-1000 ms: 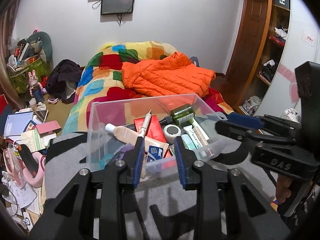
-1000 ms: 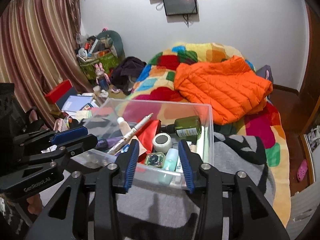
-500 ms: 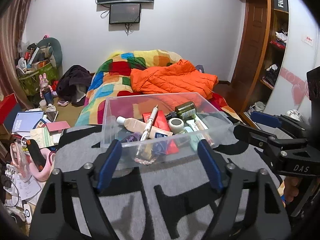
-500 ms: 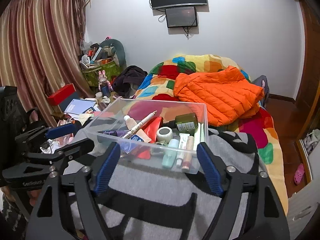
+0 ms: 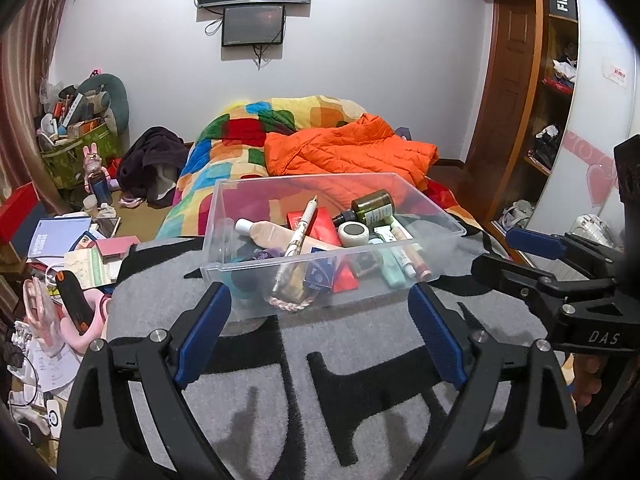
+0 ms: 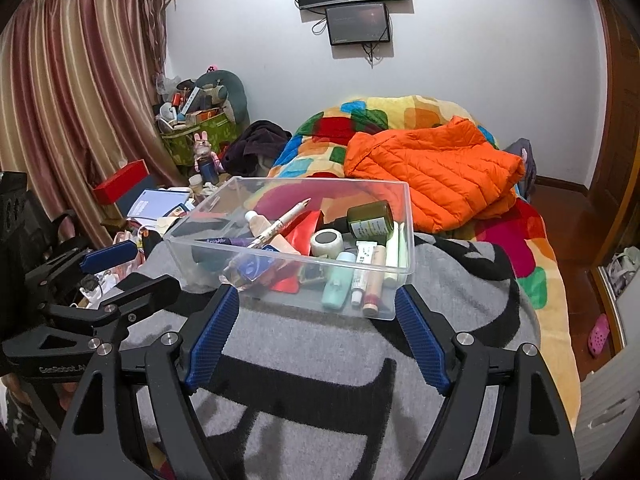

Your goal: Organize objects

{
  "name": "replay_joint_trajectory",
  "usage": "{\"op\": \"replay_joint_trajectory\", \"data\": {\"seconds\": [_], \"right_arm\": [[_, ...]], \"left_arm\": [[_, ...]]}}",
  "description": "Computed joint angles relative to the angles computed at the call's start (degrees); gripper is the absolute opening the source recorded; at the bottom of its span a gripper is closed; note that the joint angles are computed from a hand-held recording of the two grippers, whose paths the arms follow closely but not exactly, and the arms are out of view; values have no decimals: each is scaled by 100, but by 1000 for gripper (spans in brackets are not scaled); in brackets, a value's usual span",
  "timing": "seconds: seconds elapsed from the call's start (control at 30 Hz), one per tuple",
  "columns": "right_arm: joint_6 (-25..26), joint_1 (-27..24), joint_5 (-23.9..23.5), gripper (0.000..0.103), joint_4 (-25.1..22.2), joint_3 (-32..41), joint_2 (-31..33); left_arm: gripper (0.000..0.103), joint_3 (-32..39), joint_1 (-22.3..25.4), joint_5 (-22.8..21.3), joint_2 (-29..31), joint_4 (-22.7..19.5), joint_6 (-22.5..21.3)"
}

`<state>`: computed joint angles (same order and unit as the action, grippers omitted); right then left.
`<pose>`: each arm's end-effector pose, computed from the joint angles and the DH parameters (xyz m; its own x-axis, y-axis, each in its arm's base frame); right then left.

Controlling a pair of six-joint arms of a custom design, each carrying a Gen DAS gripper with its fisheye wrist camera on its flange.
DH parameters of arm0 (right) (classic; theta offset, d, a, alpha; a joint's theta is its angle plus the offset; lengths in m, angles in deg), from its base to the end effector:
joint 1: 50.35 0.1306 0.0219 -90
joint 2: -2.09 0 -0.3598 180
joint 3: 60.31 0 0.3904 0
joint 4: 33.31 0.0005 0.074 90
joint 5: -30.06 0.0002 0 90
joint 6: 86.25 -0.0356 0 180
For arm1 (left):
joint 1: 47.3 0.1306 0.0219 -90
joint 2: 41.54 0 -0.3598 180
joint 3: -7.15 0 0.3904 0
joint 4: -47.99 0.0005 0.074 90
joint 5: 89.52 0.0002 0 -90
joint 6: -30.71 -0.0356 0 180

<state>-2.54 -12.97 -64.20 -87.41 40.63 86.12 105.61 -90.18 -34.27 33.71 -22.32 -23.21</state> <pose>0.3524 0.2719 0.5357 -0.5489 -0.2819 -0.7869 -0.5959 0.7922 0.1319 0.2767 -0.2299 0.5566 -0.5957 -0.1072 -0.7961 -0.0941 0.9935 -0.0634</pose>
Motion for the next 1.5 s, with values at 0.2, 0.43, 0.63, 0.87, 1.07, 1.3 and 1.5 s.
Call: {"op": "replay_joint_trajectory", "data": {"seconds": [0.2,0.43,0.63,0.87,1.07,1.3,1.5], "right_arm": [[-12,1,-8,78,14,-7,-6],[-51,9,-23,78,-2,-11,-15],[-39,6,-30,78,-8,-10,-14],[-38,19,-1,78,-12,-16,-23],[-57,11,-6,78,-1,-12,-36],[-64,3,-14,78,-8,16,-21],[-67,9,-11,78,-13,27,-15]], "left_arm": [[92,8,-1,-29,22,-15,8],[94,-5,-2,-46,17,-8,2],[94,6,-3,-53,25,-26,6],[96,38,-11,-83,40,-79,13],[98,80,-16,-117,39,-146,36],[99,141,-30,-149,67,-238,58],[100,141,-42,-142,91,-225,50]]}}
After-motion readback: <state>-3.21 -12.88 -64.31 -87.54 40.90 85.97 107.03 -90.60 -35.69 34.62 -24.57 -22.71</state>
